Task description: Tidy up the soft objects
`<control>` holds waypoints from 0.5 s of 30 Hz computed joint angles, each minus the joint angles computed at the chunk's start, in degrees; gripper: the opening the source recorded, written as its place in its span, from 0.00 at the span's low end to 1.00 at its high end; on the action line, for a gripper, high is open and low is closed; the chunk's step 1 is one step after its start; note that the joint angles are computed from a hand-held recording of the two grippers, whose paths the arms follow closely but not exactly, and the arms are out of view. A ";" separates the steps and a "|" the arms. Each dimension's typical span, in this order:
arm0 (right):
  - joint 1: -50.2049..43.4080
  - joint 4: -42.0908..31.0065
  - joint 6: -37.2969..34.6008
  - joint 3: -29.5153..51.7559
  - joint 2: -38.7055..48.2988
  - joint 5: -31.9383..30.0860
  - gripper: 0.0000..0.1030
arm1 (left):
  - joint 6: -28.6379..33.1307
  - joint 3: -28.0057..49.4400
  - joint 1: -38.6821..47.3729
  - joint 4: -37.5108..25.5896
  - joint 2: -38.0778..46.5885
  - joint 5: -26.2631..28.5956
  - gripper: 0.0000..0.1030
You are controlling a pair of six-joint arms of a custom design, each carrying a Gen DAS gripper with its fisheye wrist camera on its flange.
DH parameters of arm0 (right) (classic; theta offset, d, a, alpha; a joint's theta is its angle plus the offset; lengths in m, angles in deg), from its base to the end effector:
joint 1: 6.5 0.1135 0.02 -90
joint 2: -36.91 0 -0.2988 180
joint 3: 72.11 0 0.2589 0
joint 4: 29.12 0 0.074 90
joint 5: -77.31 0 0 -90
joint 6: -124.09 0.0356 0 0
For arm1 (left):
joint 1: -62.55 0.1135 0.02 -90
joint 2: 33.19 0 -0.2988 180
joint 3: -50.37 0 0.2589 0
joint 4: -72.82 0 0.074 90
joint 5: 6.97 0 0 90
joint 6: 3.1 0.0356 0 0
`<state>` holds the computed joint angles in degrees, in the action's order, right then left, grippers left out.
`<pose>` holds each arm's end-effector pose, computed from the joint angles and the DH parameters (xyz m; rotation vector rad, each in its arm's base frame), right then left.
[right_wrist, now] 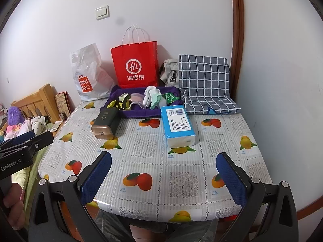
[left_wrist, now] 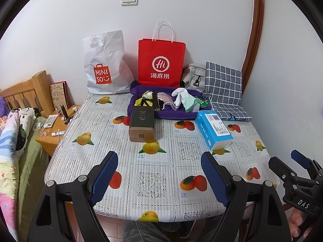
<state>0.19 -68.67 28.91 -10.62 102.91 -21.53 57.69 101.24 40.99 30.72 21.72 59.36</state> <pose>0.2328 0.0328 0.2902 -0.3176 2.3147 0.1935 0.1730 -0.0530 0.2629 -0.3447 2.2664 0.0382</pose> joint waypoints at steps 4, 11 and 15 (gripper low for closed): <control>0.03 -0.20 -0.03 0.25 -0.08 -0.05 0.99 | 0.00 0.06 -0.04 -0.05 0.02 -0.05 0.81; 0.30 -0.41 0.22 0.37 -0.30 0.11 0.99 | -0.17 0.07 -0.19 -0.05 0.05 -0.20 0.81; 0.32 -0.42 0.36 0.34 -0.38 0.09 0.99 | -0.05 -0.01 -0.11 -0.03 -0.05 -0.12 0.81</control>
